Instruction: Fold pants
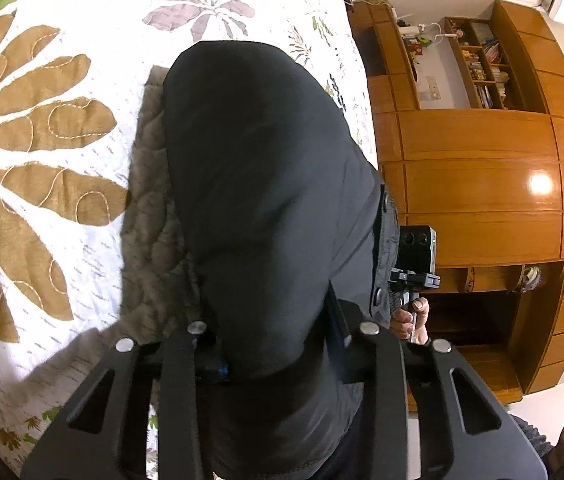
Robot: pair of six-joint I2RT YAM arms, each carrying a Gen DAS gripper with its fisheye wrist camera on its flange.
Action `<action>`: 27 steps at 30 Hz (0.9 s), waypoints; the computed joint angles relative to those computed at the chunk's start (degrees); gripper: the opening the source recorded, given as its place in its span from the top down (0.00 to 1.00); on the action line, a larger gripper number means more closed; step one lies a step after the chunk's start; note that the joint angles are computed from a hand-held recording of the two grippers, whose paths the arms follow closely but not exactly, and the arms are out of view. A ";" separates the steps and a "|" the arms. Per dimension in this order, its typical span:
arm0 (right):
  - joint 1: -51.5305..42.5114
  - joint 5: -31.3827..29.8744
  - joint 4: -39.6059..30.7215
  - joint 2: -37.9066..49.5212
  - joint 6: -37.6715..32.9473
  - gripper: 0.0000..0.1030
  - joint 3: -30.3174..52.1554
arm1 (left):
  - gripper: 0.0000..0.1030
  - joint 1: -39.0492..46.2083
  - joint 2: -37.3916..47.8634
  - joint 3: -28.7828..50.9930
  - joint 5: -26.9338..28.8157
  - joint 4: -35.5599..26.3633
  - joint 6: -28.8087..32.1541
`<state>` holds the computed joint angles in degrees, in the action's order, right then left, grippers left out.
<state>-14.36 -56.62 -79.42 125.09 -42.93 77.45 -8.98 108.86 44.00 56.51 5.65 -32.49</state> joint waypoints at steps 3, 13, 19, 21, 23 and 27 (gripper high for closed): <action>0.01 -0.31 -0.63 -0.07 -0.46 0.55 0.44 | 0.71 -0.13 -0.37 -0.45 -0.15 0.48 -0.14; 1.59 -0.94 -2.18 0.35 -0.40 0.57 3.80 | 0.76 0.96 -3.11 -0.92 0.35 -0.90 1.17; 4.64 -2.01 -2.85 1.11 1.13 0.57 7.67 | 0.76 4.59 -5.67 -0.09 0.98 -6.42 5.42; 6.63 -2.79 -2.52 2.00 2.99 0.57 10.37 | 0.76 6.11 -6.61 0.82 0.90 -9.20 7.01; 8.55 -3.75 -2.43 3.13 4.97 0.57 13.50 | 0.76 8.90 -7.00 2.49 1.22 -13.10 9.99; 13.87 -5.36 -2.80 8.53 10.40 0.57 25.56 | 0.76 13.91 -5.49 8.89 0.92 -21.67 15.53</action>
